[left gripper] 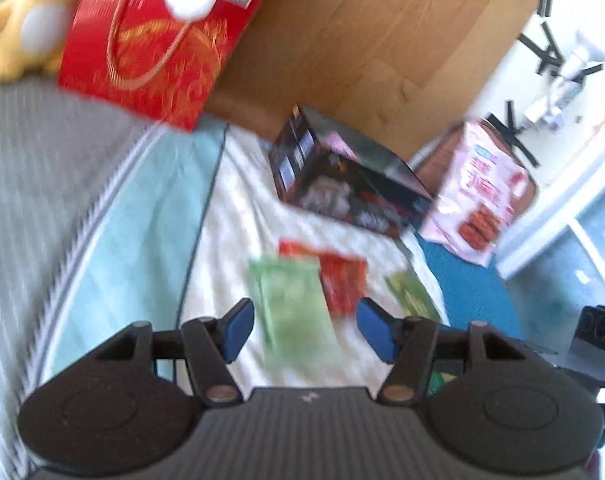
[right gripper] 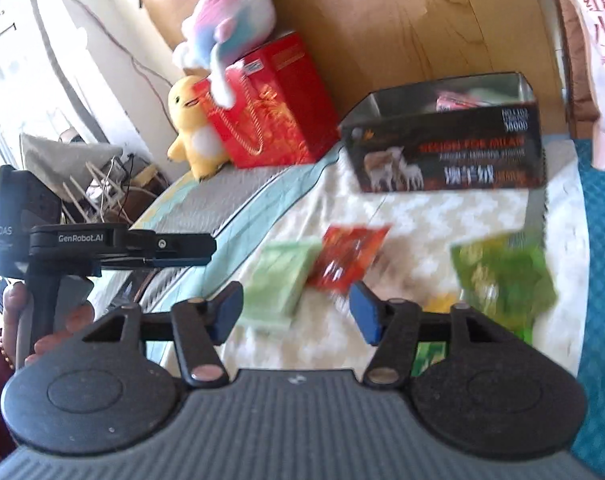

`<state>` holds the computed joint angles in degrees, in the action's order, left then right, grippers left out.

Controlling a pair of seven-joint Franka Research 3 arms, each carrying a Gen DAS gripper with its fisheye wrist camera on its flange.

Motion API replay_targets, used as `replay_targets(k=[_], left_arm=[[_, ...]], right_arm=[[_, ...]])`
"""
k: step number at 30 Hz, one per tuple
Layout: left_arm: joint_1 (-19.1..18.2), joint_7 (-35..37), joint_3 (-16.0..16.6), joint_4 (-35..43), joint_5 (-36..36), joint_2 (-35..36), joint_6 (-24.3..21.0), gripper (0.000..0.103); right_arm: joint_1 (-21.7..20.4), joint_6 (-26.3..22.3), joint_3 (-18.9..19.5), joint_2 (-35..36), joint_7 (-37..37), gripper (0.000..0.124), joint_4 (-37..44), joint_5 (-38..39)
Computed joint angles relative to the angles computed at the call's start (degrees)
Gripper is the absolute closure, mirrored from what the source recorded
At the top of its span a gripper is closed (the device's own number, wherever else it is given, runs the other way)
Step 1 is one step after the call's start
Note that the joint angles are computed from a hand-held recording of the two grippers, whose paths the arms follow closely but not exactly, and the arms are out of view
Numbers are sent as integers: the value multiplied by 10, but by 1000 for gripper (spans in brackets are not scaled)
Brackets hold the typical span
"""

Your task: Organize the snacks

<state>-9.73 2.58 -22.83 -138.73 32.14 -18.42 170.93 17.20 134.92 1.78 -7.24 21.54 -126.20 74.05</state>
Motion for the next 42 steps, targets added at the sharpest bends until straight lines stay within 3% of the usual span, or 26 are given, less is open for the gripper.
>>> replay_targets(k=[3,5,7,9,11,12,13,15,16,17,19,24,28,33,35,38,42], left_arm=[[-21,-2,5,-56,-13,-26,90,45],[-71,32,39,-75,-34,-18,141,45],[-119,65,69,-72,-44,0,159,41],[-134,92,71,-62,-49,17,167,37],[-108,104,32,-42,-53,25,139,37],[-78,101,-4,-32,-49,27,121,37],[-45,91,-45,-20,-41,24,94,37],[-16,69,-94,12,-9,27,4,41],[-19,65,-98,29,4,39,-28,44],[-30,69,-93,39,6,53,-41,54],[-69,101,-52,32,-28,73,4,70],[-110,147,-3,57,-27,78,-20,71],[-104,176,15,108,-18,99,-37,71],[-76,114,28,234,106,170,-93,71],[-80,112,49,287,117,206,-115,71],[-78,132,84,340,101,251,-109,69],[-80,173,114,412,63,317,-128,68]], right_arm=[[-4,-35,-22,-91,-62,62,-93,46],[-6,-38,-28,-147,-76,55,-150,35],[-3,-1,-14,-181,-63,55,-187,7],[12,51,5,-193,-63,55,-203,-13],[32,106,24,-185,-71,56,-204,-25],[43,138,34,-178,-81,56,-202,-29],[54,164,40,-169,-93,56,-199,-30],[72,193,41,-150,-102,56,-191,-40],[80,196,37,-140,-107,59,-186,-44],[90,197,29,-133,-116,62,-183,-42],[109,216,18,-131,-159,69,-187,-12],[123,239,5,-124,-196,70,-170,38],[112,243,3,-84,-232,70,-109,72],[86,256,19,31,-245,70,42,84],[73,255,30,92,-209,70,116,49],[58,266,49,179,-169,70,222,4],[59,261,50,284,-51,72,342,-119]])
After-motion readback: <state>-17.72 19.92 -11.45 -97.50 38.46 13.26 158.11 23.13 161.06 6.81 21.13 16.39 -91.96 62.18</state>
